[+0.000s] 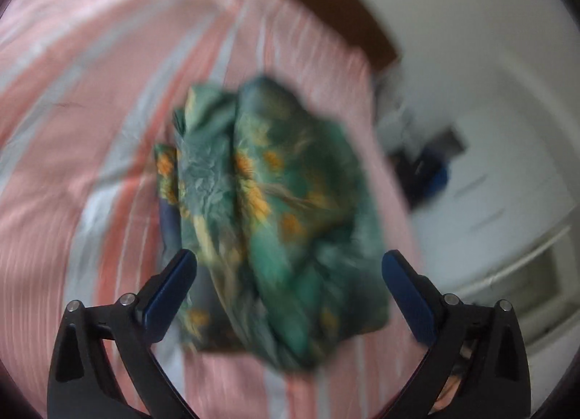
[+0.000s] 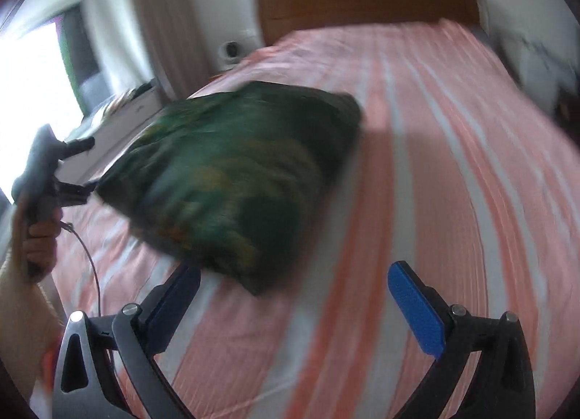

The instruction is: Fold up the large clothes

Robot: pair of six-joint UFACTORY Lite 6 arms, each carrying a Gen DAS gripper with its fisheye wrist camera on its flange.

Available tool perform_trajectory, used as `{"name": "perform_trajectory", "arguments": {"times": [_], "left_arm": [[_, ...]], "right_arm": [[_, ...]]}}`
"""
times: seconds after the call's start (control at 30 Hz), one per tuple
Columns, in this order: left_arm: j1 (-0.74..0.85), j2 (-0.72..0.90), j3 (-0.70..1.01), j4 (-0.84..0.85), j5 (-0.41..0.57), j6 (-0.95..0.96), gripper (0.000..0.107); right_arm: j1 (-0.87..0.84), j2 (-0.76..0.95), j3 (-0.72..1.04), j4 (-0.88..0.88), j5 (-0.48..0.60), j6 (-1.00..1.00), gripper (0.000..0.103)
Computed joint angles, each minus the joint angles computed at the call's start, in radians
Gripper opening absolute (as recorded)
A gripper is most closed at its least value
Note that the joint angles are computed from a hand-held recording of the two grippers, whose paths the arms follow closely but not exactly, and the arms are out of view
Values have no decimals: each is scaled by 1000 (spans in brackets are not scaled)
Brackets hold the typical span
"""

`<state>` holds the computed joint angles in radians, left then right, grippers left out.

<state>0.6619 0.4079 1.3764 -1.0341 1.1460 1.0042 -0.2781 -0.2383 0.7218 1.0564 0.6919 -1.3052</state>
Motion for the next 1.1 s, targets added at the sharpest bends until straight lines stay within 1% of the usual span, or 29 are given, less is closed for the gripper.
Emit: {"name": "perform_trajectory", "arguments": {"times": [0.03,0.07,0.1,0.13,0.23,0.3,0.4,0.43,0.47,0.5,0.53,0.57,0.6,0.63,0.67,0.7,0.77,0.8,0.87,0.9,0.93,0.97,1.0,1.03,1.07,1.1], "left_arm": [[-57,50,64,92,-75,-66,103],[-111,80,90,186,-173,-114,103],[-141,93,89,239,-230,-137,103],[-156,115,95,271,-247,-147,103],[-156,154,99,258,-231,-155,103],[-170,188,123,269,-230,-178,103],[-193,242,160,257,-220,-188,103],[-197,249,153,246,-217,-193,103],[-208,244,142,242,-226,-213,102],[-220,218,108,239,-251,-211,90],[-233,177,68,227,-270,-200,82],[-264,94,8,253,-327,-229,70],[-286,43,-26,265,-361,-239,64],[-301,-16,-65,264,-383,-235,56],[-308,-73,-95,234,-379,-219,53],[-314,-107,-107,209,-370,-213,52],[-355,-184,-120,188,-399,-229,52],[-373,-200,-107,182,-408,-242,52],[-434,-190,-23,194,-441,-307,53],[-462,-160,34,215,-454,-356,57],[-509,-95,130,268,-493,-446,63],[-545,-44,201,352,-523,-550,81],[-582,6,256,454,-568,-655,101],[-609,57,276,559,-655,-760,103],[-620,74,270,664,-700,-864,102],[-632,97,276,768,-704,-969,101]], "right_arm": [[-47,35,16,28,57,-13,102],[-76,82,45,53,115,-11,102],[-95,146,91,73,178,-2,102],[-103,219,145,89,238,14,102],[-80,458,332,119,354,88,102],[-34,645,473,142,396,136,102],[65,941,746,166,484,255,103],[96,1002,805,168,484,300,103],[129,1025,834,164,441,326,102],[174,1005,842,132,356,315,98],[225,944,823,70,252,284,92],[273,863,764,25,147,261,89],[324,770,698,-19,52,240,81],[359,697,642,-36,-11,217,77],[391,612,574,-34,-70,174,75],[415,528,511,-9,-116,113,74],[422,404,437,62,-155,15,74],[406,383,441,80,-142,0,74],[359,390,505,76,-92,15,74],[330,421,574,55,-56,45,74],[305,482,677,2,0,97,74],[287,554,782,-25,38,143,75],[269,641,886,-28,64,194,80],[258,727,991,-52,86,287,91],[239,815,1096,-91,112,392,98],[225,903,1200,-156,126,496,102]]}}
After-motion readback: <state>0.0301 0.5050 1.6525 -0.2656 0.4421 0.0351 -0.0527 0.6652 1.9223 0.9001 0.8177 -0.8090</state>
